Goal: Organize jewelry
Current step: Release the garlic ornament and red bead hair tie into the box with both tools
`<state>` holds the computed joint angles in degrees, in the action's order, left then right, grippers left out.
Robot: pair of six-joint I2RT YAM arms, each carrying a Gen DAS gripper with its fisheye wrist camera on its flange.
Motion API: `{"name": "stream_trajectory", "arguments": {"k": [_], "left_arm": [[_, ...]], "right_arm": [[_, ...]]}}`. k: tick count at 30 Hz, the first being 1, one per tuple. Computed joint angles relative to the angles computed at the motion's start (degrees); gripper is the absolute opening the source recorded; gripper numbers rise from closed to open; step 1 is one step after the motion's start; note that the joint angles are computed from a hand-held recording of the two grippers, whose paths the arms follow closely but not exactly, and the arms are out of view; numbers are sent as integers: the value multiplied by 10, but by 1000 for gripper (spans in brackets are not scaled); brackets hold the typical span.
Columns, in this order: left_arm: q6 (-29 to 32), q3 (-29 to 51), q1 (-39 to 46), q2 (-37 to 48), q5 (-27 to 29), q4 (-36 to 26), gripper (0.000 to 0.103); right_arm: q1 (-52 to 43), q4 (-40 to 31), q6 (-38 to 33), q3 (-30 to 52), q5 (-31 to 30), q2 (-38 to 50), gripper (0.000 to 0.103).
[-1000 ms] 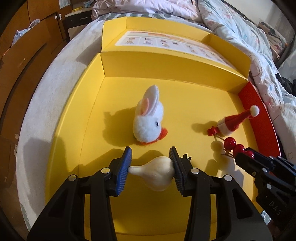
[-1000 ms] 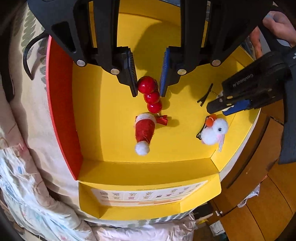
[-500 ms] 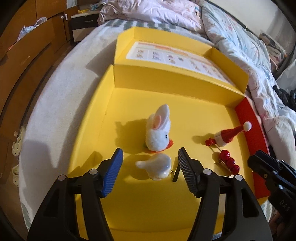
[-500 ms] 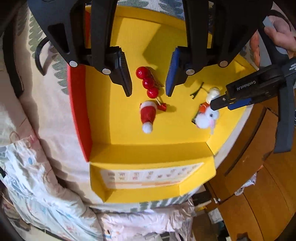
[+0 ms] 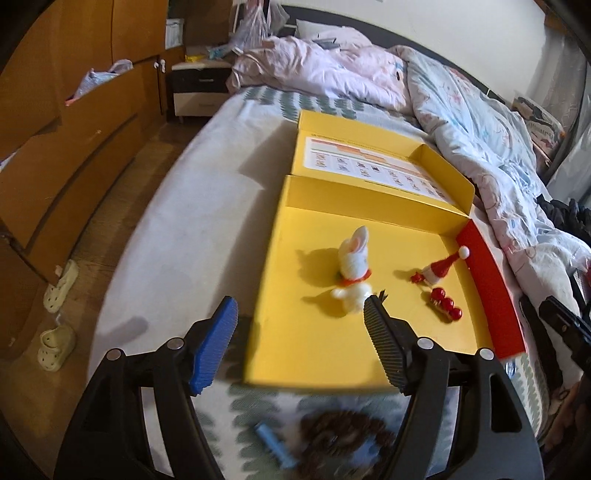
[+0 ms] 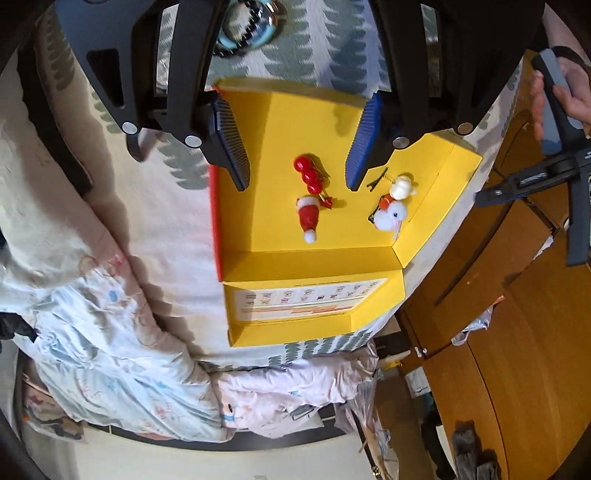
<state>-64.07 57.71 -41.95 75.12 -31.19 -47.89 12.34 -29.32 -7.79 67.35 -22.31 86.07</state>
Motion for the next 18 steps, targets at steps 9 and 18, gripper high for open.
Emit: {"name": "stream_trajectory", "arguments": {"k": [9,18], "left_arm": [[-168,-68,-188,7,-40,-47,73],[-225,-83,-224,70,23,7,73]], "right_arm": [[-92,5,-53,-151,-14,-127,57],[-234,-39,-86,-171,-73,-103,57]]}}
